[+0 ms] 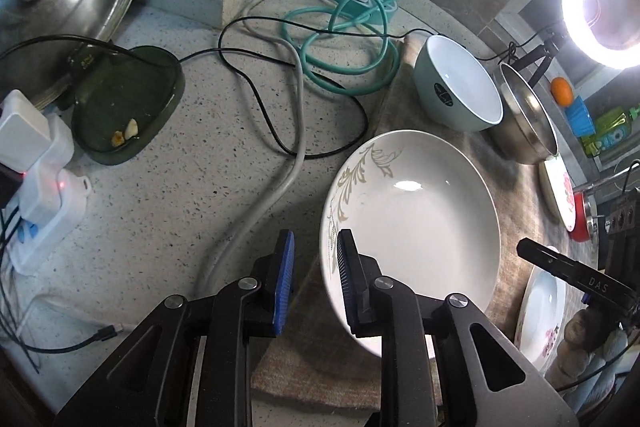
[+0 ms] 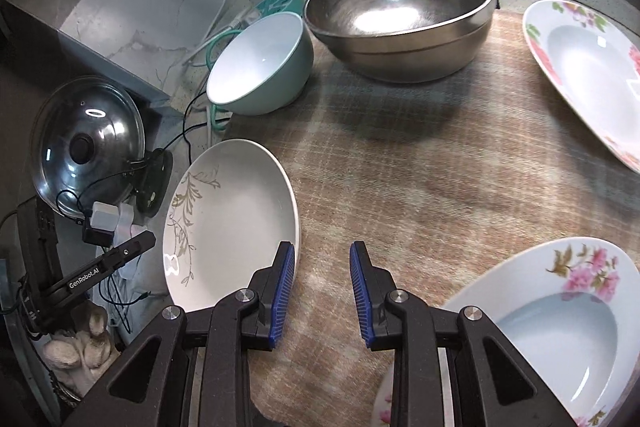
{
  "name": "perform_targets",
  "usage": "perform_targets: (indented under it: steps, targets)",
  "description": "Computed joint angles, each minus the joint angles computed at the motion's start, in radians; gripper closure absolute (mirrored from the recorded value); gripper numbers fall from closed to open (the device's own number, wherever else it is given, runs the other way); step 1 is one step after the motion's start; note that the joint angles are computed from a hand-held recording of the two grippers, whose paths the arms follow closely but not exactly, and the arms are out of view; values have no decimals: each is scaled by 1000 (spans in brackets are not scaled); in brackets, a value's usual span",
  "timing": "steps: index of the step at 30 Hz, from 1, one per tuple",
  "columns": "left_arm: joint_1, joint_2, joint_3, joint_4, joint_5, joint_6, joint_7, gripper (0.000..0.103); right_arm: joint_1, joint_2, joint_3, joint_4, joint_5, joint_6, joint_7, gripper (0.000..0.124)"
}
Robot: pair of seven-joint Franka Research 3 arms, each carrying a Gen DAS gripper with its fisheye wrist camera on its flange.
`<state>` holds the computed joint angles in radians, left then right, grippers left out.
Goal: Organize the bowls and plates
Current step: 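Close both tools on the rim of the gold-leaf plate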
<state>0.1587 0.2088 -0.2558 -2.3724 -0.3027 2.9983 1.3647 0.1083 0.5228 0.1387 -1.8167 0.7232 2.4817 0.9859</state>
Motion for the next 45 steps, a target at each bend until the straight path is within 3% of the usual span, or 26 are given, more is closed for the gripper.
perform_targets:
  steps: [17, 24, 31, 42, 45]
  targets:
    - [53, 58, -54, 50, -62, -22, 80, 83, 31, 72, -5, 77, -93, -30, 60, 100]
    - [50, 66, -51, 55, -60, -27, 82, 93, 32, 83, -1, 86, -100, -40, 66, 108]
    - [60, 75, -69, 61, -73, -24, 101, 96, 29, 86, 5, 85, -95, -43, 60, 115]
    - [6, 72, -15, 54, 33, -7, 18, 96, 58, 76, -3, 66, -131, -3, 72, 118]
    - [17, 70, -27, 50, 42, -2, 12, 96, 64, 68, -7, 55, -146, 12, 76, 118]
